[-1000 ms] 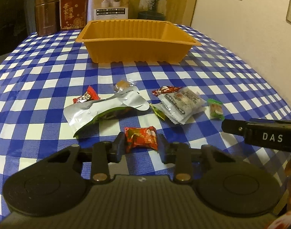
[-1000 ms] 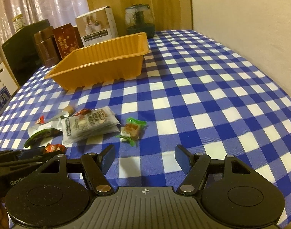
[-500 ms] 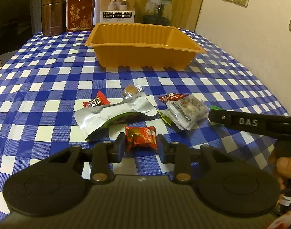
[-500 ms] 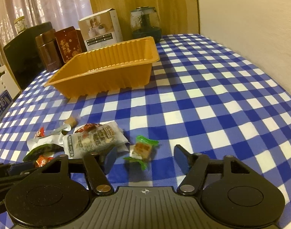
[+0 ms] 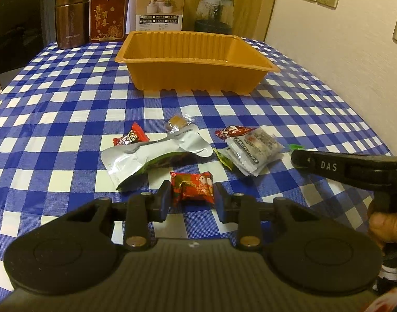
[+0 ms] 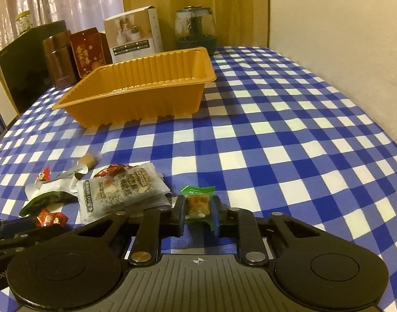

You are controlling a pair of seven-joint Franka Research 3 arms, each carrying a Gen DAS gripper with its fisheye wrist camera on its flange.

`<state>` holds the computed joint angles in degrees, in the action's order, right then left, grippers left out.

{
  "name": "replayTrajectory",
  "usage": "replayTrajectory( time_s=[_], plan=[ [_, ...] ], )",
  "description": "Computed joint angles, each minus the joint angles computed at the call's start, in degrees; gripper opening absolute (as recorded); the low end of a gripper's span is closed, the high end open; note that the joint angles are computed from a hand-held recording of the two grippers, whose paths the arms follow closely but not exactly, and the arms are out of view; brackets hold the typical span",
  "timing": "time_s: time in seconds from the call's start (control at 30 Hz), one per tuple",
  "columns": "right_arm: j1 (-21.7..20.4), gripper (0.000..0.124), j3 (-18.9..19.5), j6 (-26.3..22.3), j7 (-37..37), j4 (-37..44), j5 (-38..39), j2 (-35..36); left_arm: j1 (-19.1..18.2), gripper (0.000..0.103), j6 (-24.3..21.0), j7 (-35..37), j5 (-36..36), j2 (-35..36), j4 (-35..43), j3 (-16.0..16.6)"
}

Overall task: Organize snacks
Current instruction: 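Carry both snacks over the orange tray with both tools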

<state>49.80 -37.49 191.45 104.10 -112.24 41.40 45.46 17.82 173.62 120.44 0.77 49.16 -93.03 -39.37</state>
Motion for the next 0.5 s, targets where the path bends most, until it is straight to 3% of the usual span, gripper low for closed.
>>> replayTrajectory(
  time_s=[0.37,0.5],
  plan=[
    [1.59,0.02,-0.06,3.43,-5.96,-2.32,3.34,-3.83,2.86,0.031,0.13,0.94,-0.11,-0.97,-0.45,-3.37],
    [0.18,0.02,1.67,4.18,-9.19,-1.25,4.78,-5.31,3.28,0.031,-0.78,2.56,-0.31,-0.91,0.87,-4.32]
  ],
)
